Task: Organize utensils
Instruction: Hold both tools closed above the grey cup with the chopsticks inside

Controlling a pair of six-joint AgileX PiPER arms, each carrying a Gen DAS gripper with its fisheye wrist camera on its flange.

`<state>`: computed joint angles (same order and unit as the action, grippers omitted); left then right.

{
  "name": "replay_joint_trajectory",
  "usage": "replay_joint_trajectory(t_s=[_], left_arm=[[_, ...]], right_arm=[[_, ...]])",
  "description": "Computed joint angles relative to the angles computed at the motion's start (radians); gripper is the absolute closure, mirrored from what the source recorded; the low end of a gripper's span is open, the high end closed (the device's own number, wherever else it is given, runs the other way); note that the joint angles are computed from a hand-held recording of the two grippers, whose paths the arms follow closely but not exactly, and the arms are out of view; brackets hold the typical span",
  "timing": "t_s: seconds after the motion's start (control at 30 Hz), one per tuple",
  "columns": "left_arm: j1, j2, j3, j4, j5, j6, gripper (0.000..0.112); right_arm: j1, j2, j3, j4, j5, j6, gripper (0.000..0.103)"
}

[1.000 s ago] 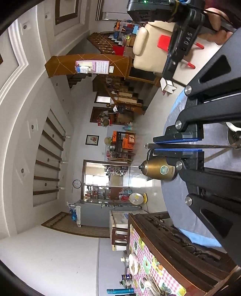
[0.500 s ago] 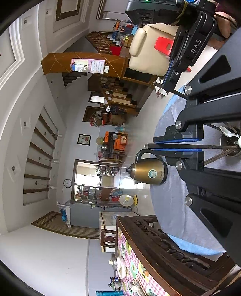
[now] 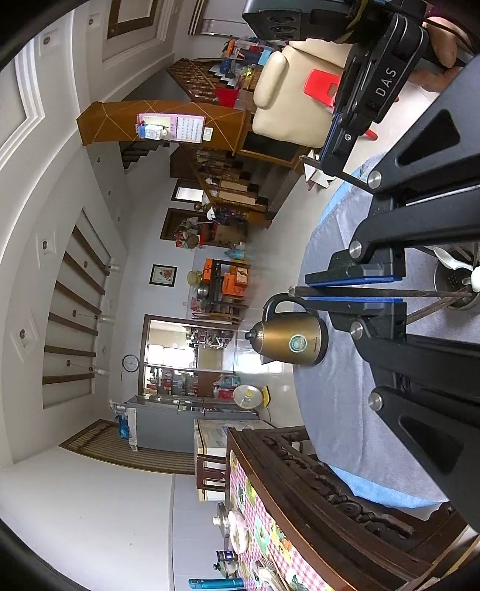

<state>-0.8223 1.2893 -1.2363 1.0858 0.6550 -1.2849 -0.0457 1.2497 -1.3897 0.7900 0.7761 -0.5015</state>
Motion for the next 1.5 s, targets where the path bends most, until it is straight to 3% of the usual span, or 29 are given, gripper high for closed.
replay_joint_trajectory(t_s=[0.73, 1.5], left_arm=[[-0.016, 0.007, 0.011, -0.011, 0.041, -0.008, 0.107], [-0.001, 0.019, 0.029, -0.05, 0.031, -0.003, 0.107]], right_arm=[[-0.01, -0.013, 0.032, 0.028, 0.005, -0.019, 0.096], [0.002, -0.007, 0.056, 0.025, 0.002, -0.007, 0.096]])
